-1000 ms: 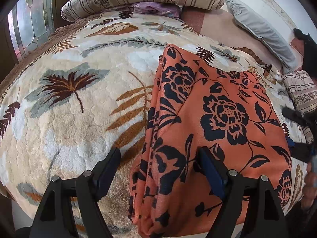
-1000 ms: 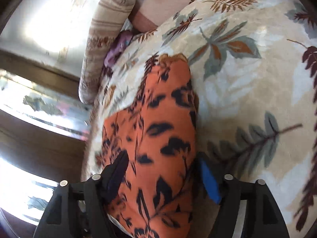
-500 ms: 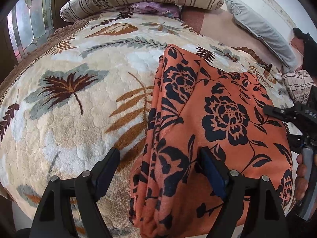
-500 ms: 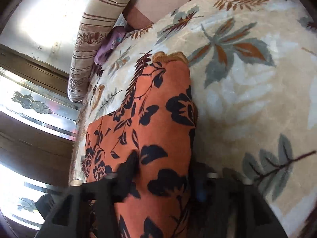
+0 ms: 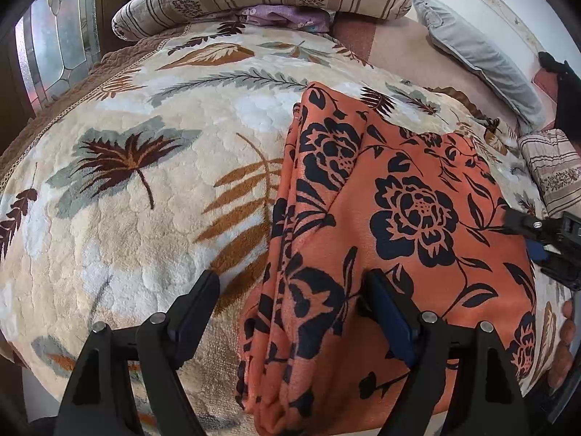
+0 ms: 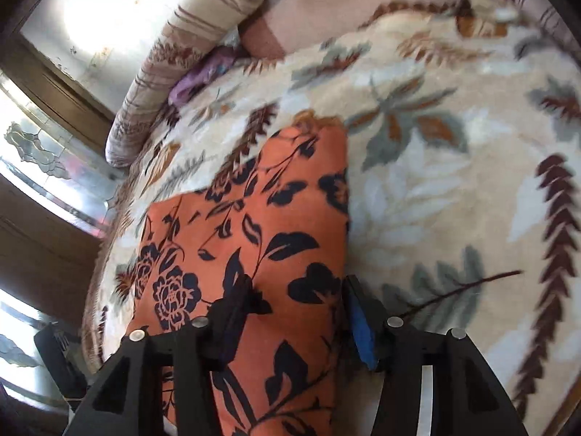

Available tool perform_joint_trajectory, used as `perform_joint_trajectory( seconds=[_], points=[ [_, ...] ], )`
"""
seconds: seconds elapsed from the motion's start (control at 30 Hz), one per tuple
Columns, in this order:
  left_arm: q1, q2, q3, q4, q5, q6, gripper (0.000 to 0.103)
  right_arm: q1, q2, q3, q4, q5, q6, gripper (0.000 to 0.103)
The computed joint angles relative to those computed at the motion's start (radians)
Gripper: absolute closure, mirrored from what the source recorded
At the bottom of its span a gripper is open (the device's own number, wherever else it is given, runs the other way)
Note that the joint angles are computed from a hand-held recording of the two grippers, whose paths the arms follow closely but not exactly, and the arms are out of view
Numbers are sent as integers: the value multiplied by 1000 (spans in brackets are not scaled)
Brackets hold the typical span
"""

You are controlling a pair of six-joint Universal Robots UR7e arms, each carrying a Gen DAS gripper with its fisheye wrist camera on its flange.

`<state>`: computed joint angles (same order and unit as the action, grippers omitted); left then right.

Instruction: Fold small clothes

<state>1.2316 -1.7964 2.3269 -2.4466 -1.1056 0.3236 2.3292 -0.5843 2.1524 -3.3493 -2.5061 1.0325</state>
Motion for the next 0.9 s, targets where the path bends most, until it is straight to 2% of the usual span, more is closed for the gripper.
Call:
perform_joint_trajectory(
  seconds=[0.03,0.1,0.17,0.23,0.33,0.37,0.4,0.43,0.5,0.6,0.67,0.73,0.8,0.9],
  points=[
    [-2,-1,2,-1,2,-3,19,34,1,-8,17,-47,14,48],
    [-1,-1,0,3,0,-6,19,77,15,-20,-37,-71,-31,46],
    [4,-7,-19,40,-21,-28,20,108,41,-30,-132,-28,-111,45],
    [23,-26,-64,109,-84,-68,21,114,57,-33,-175,28,-171,40],
    [81,-55,-130,175,-233,-87,21,75,95,-24,-156,106,-161,39],
    [97,-55,-144,200,-250,-87,21,70,109,-15,-197,108,-179,39],
    [110,-43,-158,246,-238,-90,37,70,120,-11,-241,106,-197,39],
    [132,-12,-184,328,-219,-92,76,71,121,0,-276,112,-198,39],
    [195,27,-214,369,-281,-113,76,67,116,6,-284,125,-202,39],
    [140,-5,-221,403,-272,-129,76,75,106,-5,-223,107,-213,39],
    [108,-10,-234,424,-273,-131,68,73,112,-5,-233,102,-228,39],
    [99,8,-249,375,-318,-112,35,71,117,-7,-254,110,-229,39],
    [79,45,-257,298,-311,-111,29,69,120,3,-286,123,-225,38],
    [70,186,-329,267,-313,-118,33,65,117,12,-308,139,-229,38]
  ],
)
